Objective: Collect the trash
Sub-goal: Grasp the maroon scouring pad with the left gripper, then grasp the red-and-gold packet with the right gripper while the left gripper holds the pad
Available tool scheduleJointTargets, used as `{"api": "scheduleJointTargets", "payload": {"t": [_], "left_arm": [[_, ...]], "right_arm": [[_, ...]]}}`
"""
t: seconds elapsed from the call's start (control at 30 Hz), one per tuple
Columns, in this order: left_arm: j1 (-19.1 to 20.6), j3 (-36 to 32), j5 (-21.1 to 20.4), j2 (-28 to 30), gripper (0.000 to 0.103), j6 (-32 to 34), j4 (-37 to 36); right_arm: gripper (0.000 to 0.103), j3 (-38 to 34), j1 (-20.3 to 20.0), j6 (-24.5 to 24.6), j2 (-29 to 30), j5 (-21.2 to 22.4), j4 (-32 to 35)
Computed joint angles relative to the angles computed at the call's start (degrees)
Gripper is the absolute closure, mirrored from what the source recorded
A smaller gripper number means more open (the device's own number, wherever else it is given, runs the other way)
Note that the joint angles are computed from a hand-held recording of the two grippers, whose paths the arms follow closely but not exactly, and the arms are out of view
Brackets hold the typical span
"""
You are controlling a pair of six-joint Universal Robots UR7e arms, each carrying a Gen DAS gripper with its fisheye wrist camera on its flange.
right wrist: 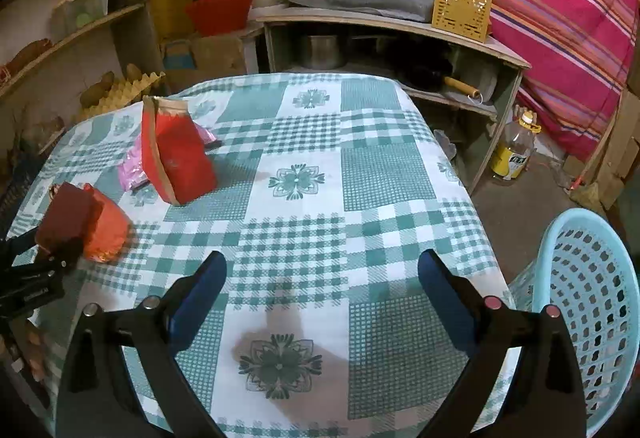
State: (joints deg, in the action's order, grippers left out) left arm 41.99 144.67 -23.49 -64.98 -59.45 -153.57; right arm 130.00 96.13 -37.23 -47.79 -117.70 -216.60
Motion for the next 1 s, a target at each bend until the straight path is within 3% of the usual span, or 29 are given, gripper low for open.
{"api": "scheduleJointTargets", "payload": {"t": [0.17, 0.3, 0.53, 0.8, 1.0], "left_arm": [[0.0, 0.2, 0.2, -0.3, 0.012, -0.2, 0.4], [-0.2, 1.1, 0.6, -0.7, 0.028, 1.6, -1.9], [-1.0, 2.2, 0.3, -0.6, 0.046, 5.4, -5.8], [-1.4, 4.6, -2.0, -2.0, 0.049, 9.5, -13.8], [-3.5, 6.2, -1.2, -4.5, 0.05, 8.1, -13.1]], "right_arm": [[0.009, -0.3, 0.5, -0.5, 1.3, -1.0, -0.5], [0.009, -0.3, 1.1, -1.7, 2.4, -1.7, -1.2], [0.009, -0.7, 1.9, -2.8, 3.8, -2.7, -2.6], [0.009, -1.4, 2.5, -3.0, 5.1, -2.9, -2.5], [0.009, -2.1, 3.1, -2.0, 5.6, -0.6, -3.3]]}}
